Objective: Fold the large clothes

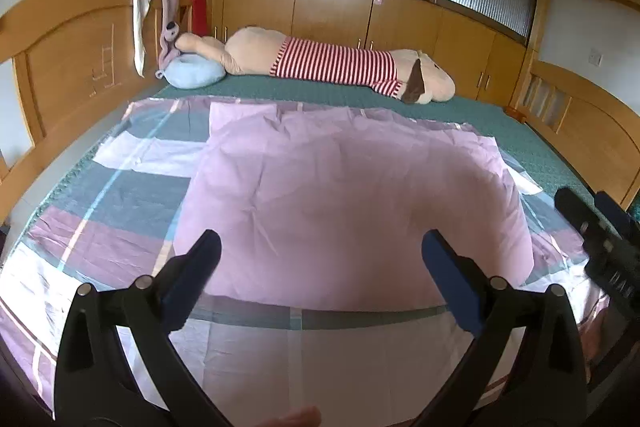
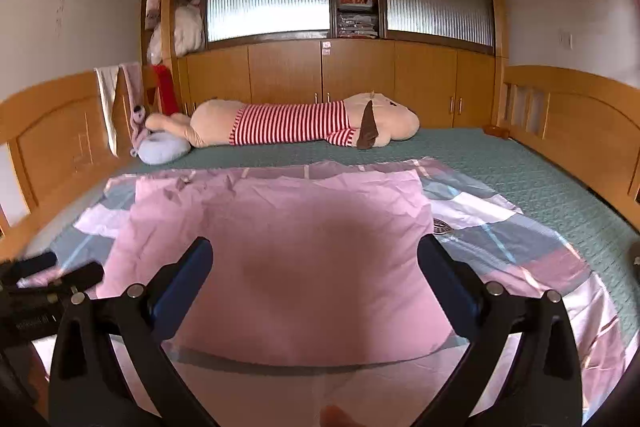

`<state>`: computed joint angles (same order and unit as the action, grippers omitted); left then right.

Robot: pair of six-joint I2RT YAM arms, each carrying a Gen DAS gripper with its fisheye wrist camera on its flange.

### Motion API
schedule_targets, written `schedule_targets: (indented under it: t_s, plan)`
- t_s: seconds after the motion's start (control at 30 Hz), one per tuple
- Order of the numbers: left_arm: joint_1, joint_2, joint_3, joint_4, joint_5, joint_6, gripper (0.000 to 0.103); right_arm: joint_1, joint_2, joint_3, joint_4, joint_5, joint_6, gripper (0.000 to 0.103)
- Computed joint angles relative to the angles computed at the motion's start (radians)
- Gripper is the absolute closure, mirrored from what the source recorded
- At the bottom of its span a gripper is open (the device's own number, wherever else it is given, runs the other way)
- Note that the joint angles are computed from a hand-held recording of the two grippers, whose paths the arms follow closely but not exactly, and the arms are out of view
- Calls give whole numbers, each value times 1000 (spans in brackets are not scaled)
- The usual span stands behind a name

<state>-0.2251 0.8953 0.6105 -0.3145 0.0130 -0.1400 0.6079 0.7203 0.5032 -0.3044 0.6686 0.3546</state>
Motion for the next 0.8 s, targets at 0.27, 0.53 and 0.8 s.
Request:
schedule_targets:
  t_s: [0.27,0.53,0.8]
  plan:
    - [-76,-38,-9,-27,-112,4,2,-50,46,6,-1,-73,25,1]
    - [-61,-38,-5,-36,-94,12,2,-11,91,5,13,-44,28,1]
    - [-62,-31,-7,-35,-95,14,2,-3,97,6,9,-45,31,1]
